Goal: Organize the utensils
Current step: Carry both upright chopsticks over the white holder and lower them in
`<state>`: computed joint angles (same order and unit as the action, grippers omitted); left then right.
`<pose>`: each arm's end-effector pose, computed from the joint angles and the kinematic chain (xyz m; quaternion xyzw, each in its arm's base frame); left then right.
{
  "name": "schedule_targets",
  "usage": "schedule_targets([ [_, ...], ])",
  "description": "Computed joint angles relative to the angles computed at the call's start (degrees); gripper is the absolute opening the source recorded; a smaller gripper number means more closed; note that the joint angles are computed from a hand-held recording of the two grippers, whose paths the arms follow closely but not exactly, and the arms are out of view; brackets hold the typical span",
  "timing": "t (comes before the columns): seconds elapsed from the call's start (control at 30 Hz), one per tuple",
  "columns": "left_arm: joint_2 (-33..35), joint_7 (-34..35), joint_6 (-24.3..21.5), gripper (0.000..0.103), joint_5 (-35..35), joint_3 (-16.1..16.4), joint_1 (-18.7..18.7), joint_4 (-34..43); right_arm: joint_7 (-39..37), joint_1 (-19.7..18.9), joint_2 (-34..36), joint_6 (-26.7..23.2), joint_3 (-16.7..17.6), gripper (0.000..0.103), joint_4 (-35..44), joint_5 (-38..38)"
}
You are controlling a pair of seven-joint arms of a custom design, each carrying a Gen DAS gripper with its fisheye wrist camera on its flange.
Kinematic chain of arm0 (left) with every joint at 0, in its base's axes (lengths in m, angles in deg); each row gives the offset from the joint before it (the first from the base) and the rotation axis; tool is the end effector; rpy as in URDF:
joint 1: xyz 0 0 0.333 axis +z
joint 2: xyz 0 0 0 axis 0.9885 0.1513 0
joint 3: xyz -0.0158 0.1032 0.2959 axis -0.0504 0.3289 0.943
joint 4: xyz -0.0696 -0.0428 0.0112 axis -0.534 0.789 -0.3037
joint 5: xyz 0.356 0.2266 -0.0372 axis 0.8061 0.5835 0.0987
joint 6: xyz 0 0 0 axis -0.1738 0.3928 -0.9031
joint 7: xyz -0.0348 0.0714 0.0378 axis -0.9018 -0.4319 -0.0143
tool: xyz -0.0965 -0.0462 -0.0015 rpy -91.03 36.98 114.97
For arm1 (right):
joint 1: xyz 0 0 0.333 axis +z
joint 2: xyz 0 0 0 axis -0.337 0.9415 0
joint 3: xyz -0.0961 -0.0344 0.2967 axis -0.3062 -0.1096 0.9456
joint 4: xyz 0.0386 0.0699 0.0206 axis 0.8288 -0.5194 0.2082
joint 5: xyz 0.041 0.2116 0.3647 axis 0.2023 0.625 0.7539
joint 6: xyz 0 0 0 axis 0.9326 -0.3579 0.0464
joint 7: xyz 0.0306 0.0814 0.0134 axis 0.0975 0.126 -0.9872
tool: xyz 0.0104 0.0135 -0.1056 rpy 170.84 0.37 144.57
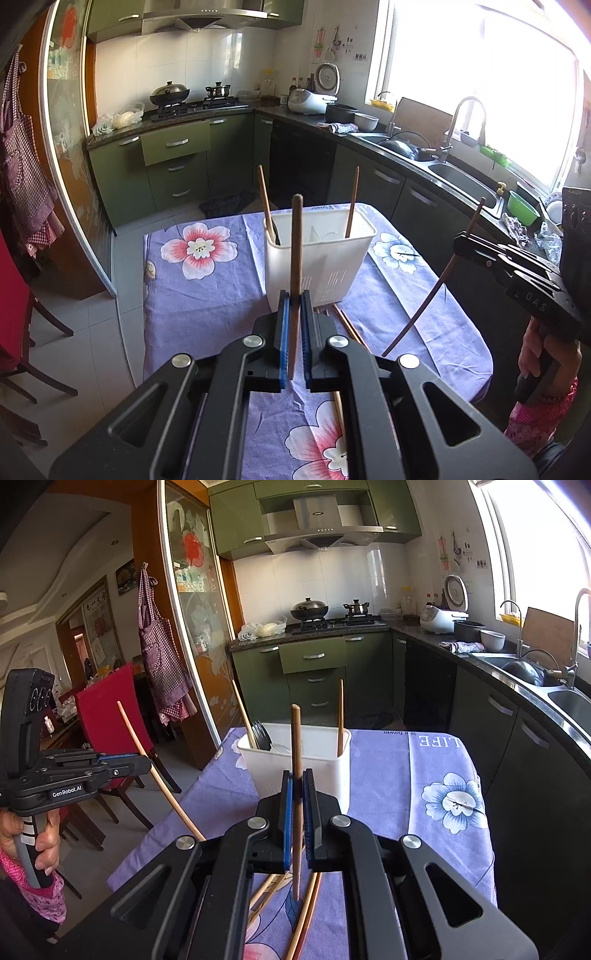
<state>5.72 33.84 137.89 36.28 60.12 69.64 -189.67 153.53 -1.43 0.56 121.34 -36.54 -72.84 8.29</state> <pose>0.5414 -0.1721 0.6613 -0.5388 0.7304 -0.3633 0.2103 0.5044 0.1736 0.6242 -0.6696 0.5282 -0.2376 0.4650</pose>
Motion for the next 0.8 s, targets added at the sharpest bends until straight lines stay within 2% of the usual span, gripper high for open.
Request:
schedule_targets([
  [0.27,2.99,2.49,-0.08,0.006,-1.24,-0.50,-0.36,8.72,-1.34,-0.29,4.75,-1.98,-0.56,0.006,11.61,-0.76],
  [0.37,4.95,2.32,0.33,0.006,-0.83,-1.13,0.01,12.66,0.57,-2.04,8.07,-2.38,0.40,0.006,17.29,-3.01],
  [0.63,14.62,-3.66,1.24,0.006,6.95,-3.82,2.07,26.43,9.81,-4.13,20.40,-5.59,0.51,0.006,34.40,-12.73],
  [0.8,21.50,-7.42,0.19,0.006,11.48,-4.87,2.50,33.03,12.07,-3.38,25.78,-7.44,-0.63,0.006,38.07,-14.30],
])
